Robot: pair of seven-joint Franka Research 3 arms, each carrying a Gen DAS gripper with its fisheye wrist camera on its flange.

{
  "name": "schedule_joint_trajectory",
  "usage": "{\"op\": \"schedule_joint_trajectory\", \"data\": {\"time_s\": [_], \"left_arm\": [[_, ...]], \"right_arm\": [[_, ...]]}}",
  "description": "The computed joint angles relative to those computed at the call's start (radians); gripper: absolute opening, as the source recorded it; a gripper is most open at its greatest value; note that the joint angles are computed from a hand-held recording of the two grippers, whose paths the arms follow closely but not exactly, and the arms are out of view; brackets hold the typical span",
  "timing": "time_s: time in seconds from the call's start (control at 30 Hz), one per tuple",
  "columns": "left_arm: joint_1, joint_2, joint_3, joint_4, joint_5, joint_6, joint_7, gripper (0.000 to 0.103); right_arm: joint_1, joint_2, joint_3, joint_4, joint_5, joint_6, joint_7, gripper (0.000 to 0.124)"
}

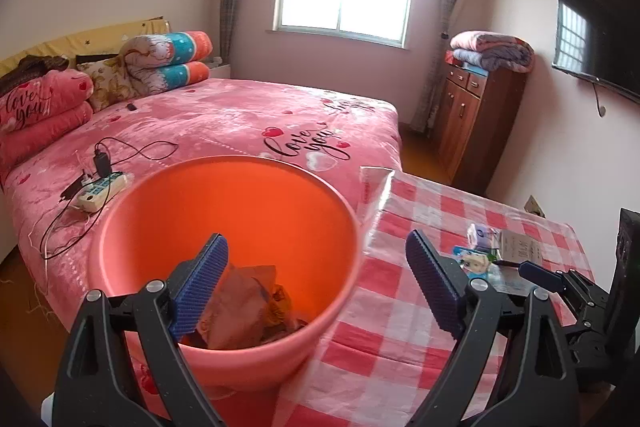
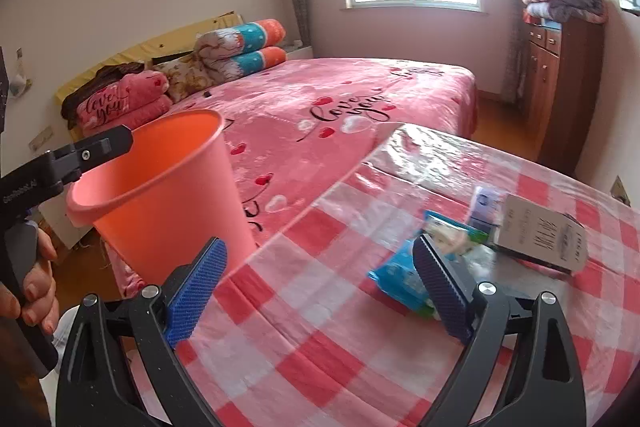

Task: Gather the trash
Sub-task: 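Open both tools to drop the bottle and grey bag into the bucket, then move both tools back over the remaining trash on the table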

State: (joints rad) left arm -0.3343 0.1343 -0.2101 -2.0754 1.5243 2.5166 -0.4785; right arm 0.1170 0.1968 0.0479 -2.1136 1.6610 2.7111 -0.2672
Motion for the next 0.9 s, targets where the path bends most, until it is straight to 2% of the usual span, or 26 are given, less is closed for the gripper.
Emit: {"op": "schedule_joint_trajectory", "data": {"time_s": [0.4,0.7,0.9], "left_arm": [[-0.064,0.115,0.004,0.130,-0.073,0.002,0.139,0.091],[-0.128,0.220,0.034,0.242,-0.165,0.001,0.260,0.091],[-0.171,0.279,0.058,0.312,-0.223,-0.006,0.333,0.091]], "right_arm": [[-0.077,0.019,-0.039,-0.015,0.010,-0.081,0.043,0.096],[-0.143,0.060,-0.053,-0.004,0.000,-0.161,0.096,0.096],[-0.176,0.068,-0.060,-0.008,0.026,-0.181,0.079,0.096]]}}
